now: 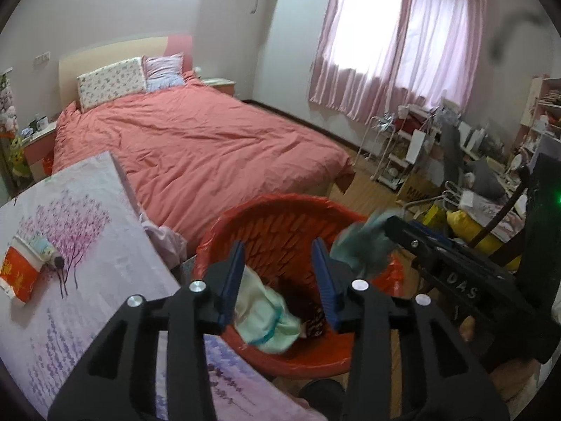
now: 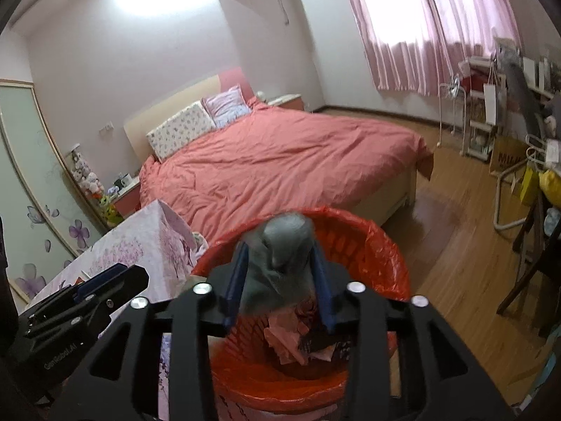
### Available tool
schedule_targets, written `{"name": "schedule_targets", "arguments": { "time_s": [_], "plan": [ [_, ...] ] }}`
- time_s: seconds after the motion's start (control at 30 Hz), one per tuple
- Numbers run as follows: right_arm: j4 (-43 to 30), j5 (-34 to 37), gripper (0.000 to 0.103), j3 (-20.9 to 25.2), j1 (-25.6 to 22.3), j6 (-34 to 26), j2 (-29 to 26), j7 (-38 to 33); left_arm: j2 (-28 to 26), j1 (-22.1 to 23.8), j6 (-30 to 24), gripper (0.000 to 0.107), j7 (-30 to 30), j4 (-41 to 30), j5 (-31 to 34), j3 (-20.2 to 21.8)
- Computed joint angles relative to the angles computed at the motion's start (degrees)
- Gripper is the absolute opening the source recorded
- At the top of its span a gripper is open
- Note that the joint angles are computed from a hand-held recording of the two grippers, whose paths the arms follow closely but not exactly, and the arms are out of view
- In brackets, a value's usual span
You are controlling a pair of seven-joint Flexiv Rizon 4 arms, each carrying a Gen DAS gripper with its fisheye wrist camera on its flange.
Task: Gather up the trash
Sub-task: 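Grasp the red-and-white paper cup with the left tool while the right tool returns to the bed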
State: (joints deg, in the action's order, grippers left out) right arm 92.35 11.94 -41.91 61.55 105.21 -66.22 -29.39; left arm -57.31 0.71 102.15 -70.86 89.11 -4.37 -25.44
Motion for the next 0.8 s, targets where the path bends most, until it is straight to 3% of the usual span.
{"name": "schedule_targets", "arguments": {
  "time_s": [0.2,0.27,0.47,0.67,0.8],
  "plan": [
    [1.29,0.38,0.046,-0.75,1.15,-0.4,-0.27,-0.06,0.93,-1.1,0.26,0.054,-2.2,1.02,-2.31,4.95],
    [1.43,0.13,0.048,-0.84,1.27,-0.68,-0.09,0.11,1.6,-2.24,1.15,0.063,-3.21,1.84,-3.04,7.58],
    [1.02,-1.05,0.059,-2.12,2.34,-1.2,-0.63,0.39,3.46,-6.9,4.72,0.084,-5.59,4.42,-6.1,18.93],
    [-0.93,-3.3,0.072,-2.27,2.92,-2.13,-1.45,-0.09,3.95,-8.9,6.7,0.095,-7.31,6.84,-11.9,28.73],
    [-2.69,-5.52,0.079,-1.98,3.3,-3.7,-1.97,-0.94,2.93,-9.03,7.13,0.096,-7.81,6.78,-16.21,32.96]
  ]
}}
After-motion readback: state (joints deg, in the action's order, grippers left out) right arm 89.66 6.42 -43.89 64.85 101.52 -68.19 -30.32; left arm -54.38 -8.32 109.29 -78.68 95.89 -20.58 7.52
